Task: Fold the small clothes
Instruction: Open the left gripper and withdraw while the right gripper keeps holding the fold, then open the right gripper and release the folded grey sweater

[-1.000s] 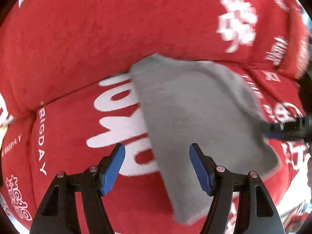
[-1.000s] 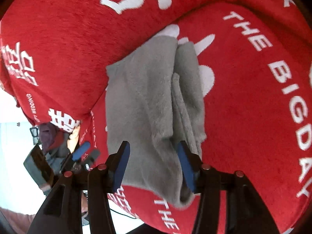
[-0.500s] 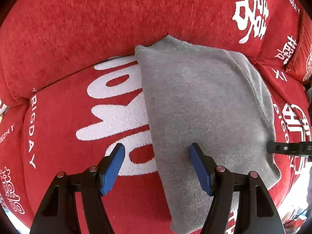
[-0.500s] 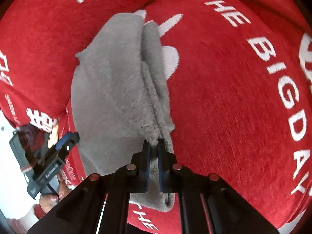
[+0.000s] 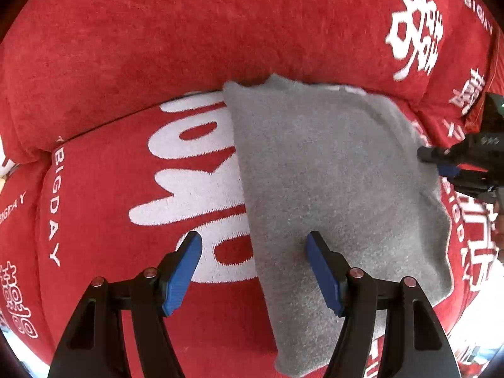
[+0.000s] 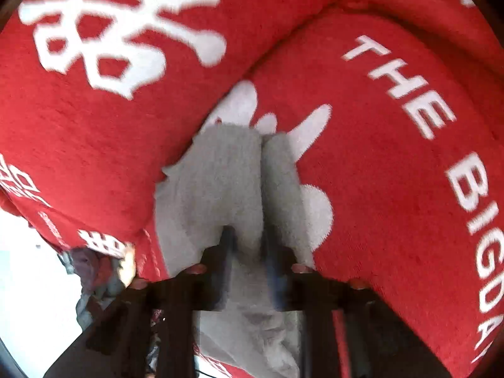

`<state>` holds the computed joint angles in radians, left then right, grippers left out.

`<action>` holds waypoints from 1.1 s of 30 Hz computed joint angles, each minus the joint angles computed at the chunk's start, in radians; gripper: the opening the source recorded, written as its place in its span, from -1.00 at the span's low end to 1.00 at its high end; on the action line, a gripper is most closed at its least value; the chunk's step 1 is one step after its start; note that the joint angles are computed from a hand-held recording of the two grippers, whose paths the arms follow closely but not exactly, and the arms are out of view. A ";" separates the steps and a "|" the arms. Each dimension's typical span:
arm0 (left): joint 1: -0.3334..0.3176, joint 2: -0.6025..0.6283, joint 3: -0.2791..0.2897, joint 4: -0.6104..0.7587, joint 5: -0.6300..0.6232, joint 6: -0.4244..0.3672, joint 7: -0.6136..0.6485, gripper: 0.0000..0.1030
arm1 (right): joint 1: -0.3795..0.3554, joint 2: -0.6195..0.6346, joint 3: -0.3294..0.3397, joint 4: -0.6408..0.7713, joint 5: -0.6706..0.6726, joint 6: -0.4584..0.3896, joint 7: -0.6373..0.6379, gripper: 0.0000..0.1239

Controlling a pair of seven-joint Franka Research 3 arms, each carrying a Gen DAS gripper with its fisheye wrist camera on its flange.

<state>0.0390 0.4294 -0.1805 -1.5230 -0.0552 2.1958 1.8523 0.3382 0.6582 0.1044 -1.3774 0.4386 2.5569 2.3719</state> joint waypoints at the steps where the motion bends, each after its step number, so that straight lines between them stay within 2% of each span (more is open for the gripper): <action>1: 0.003 0.001 0.000 0.001 -0.006 0.001 -0.002 0.35 | 0.016 0.021 -0.026 0.050 -0.048 -0.061 0.015 -0.74; 3: 0.001 0.014 0.002 0.013 -0.001 -0.019 -0.007 0.35 | 0.024 0.060 -0.050 0.113 -0.094 -0.155 0.050 -0.84; 4: 0.001 0.015 0.002 0.014 -0.001 -0.021 -0.012 0.35 | 0.029 0.072 -0.056 0.122 -0.100 -0.158 0.077 -0.85; 8: 0.002 0.014 0.000 0.019 -0.001 -0.034 -0.014 0.35 | 0.030 0.047 -0.055 0.076 -0.102 -0.119 0.125 -0.85; 12: 0.008 0.013 -0.001 0.024 -0.009 -0.053 -0.003 0.35 | 0.041 -0.039 -0.057 -0.016 -0.116 -0.108 0.163 -0.83; 17: 0.007 0.017 0.002 0.042 -0.005 -0.085 -0.004 0.35 | 0.066 -0.118 -0.047 -0.073 -0.163 -0.128 0.137 -0.78; 22: 0.007 0.002 0.003 0.029 -0.003 -0.097 0.004 0.35 | 0.082 -0.163 0.004 -0.140 -0.113 -0.032 0.080 -0.78; 26: 0.004 -0.015 0.006 0.011 0.003 -0.097 0.008 0.35 | 0.118 -0.118 -0.017 -0.096 -0.140 -0.146 0.143 -0.78; 27: 0.004 -0.020 0.007 0.005 0.004 -0.097 0.010 0.35 | 0.122 -0.119 -0.022 -0.113 -0.136 -0.153 0.172 -0.77; 29: 0.003 -0.027 0.009 0.000 0.008 -0.103 0.008 0.35 | 0.119 -0.140 -0.019 -0.173 -0.109 -0.090 0.202 -0.60; 30: 0.004 -0.029 0.011 -0.003 0.009 -0.106 0.008 0.35 | 0.124 -0.152 -0.024 -0.192 -0.112 -0.080 0.222 -0.46; 31: 0.006 -0.035 0.011 -0.009 0.006 -0.107 0.011 0.35 | 0.128 -0.167 -0.026 -0.207 -0.120 -0.082 0.233 -0.40; 33: 0.007 -0.040 0.012 -0.018 0.008 -0.106 0.014 0.35 | 0.127 -0.184 -0.021 -0.218 -0.129 -0.089 0.231 -0.40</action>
